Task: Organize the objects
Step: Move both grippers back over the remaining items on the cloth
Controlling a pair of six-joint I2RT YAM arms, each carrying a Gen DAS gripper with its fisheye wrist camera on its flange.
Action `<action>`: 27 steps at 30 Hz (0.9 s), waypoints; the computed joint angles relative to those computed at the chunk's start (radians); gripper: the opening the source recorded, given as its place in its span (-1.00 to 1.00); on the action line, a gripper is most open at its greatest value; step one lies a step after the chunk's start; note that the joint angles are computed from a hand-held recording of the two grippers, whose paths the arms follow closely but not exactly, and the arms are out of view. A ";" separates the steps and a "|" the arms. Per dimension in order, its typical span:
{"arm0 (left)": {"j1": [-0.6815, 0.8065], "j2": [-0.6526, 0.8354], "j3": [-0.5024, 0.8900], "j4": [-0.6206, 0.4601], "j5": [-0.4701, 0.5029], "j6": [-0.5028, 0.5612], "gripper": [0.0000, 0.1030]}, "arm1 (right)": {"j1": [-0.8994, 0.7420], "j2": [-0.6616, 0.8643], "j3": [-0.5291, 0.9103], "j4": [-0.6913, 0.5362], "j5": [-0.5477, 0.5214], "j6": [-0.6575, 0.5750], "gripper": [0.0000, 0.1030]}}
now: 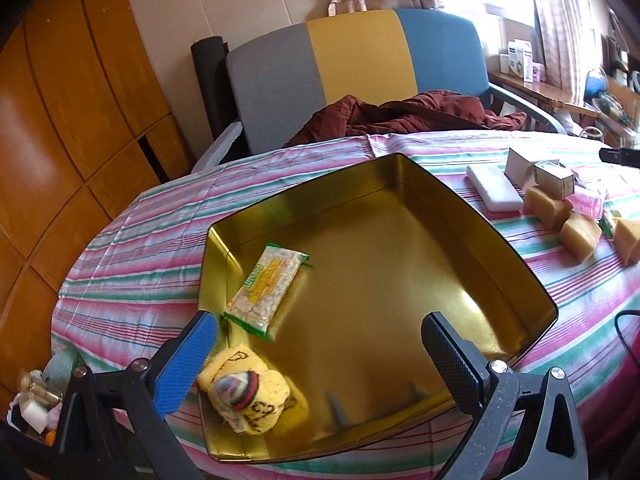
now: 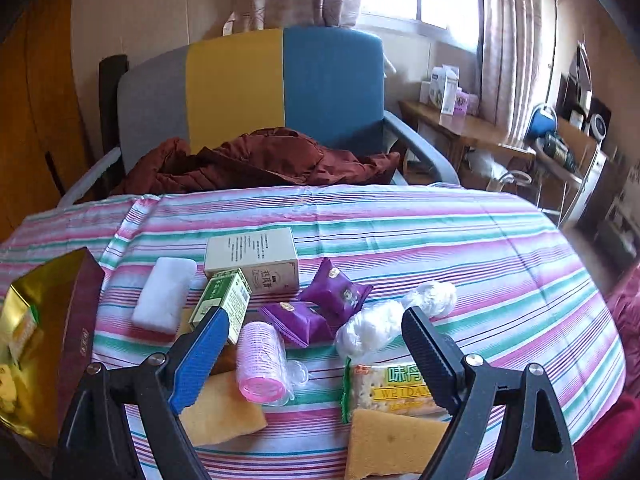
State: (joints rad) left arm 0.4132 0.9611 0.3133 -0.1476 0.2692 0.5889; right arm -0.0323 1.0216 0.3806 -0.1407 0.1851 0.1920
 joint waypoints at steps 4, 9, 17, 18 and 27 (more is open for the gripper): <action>-0.061 -0.005 -0.004 0.003 -0.030 -0.020 0.99 | -0.027 0.003 -0.006 0.000 -0.039 0.009 0.75; -0.147 0.001 0.002 0.001 -0.059 -0.049 0.99 | -0.063 0.024 -0.005 0.002 -0.085 0.027 0.75; -0.290 0.032 0.050 -0.050 -0.021 -0.132 0.99 | -0.052 0.119 0.022 -0.002 -0.056 0.044 0.74; -0.320 0.038 0.055 -0.050 -0.031 -0.148 0.99 | -0.055 0.126 0.024 -0.006 -0.050 0.049 0.74; -0.541 0.220 0.169 -0.041 -0.062 -0.295 0.99 | -0.088 0.161 0.037 -0.011 -0.103 0.044 0.74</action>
